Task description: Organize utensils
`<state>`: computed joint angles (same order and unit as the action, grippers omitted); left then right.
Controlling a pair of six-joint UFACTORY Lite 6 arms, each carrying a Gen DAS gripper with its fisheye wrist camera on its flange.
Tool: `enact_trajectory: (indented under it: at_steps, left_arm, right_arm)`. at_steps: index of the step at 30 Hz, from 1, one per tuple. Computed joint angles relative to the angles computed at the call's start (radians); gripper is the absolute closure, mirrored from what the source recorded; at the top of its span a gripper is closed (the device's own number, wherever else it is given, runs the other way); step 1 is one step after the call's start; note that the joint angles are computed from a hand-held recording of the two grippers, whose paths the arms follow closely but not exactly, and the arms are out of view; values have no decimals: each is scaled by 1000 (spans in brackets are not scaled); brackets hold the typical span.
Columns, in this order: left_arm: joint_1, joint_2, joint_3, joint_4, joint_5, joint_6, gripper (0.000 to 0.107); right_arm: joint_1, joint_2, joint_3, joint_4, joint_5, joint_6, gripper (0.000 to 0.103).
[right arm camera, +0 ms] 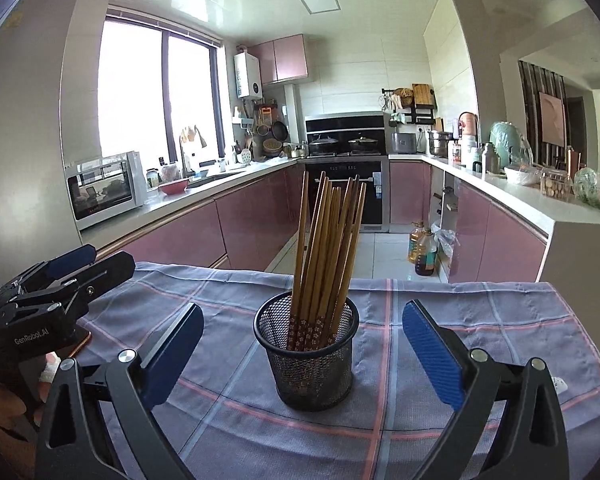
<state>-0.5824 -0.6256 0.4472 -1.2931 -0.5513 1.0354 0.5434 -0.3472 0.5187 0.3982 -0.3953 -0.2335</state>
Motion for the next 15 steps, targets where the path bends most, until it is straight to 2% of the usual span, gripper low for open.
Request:
enact_trajectory:
  at_steps: [3,8,10,15]
  left_arm:
    - [-40,-66,-26,-81,-38,58,10]
    - [-135,-104,-54,-167,-158,102,10]
    - [-134,-112,-55,-181,-162,115,10]
    - [-173,-130,-64,-196,-202,111,10]
  right_arm:
    - [76,-52,-40,190,-57,-170,7]
    - [170,-99,-86,344,-165,-297,7]
    - [206,-110,-97,412,-204,-355,7]
    - [258,-122,-122,464,-279,-382,7]
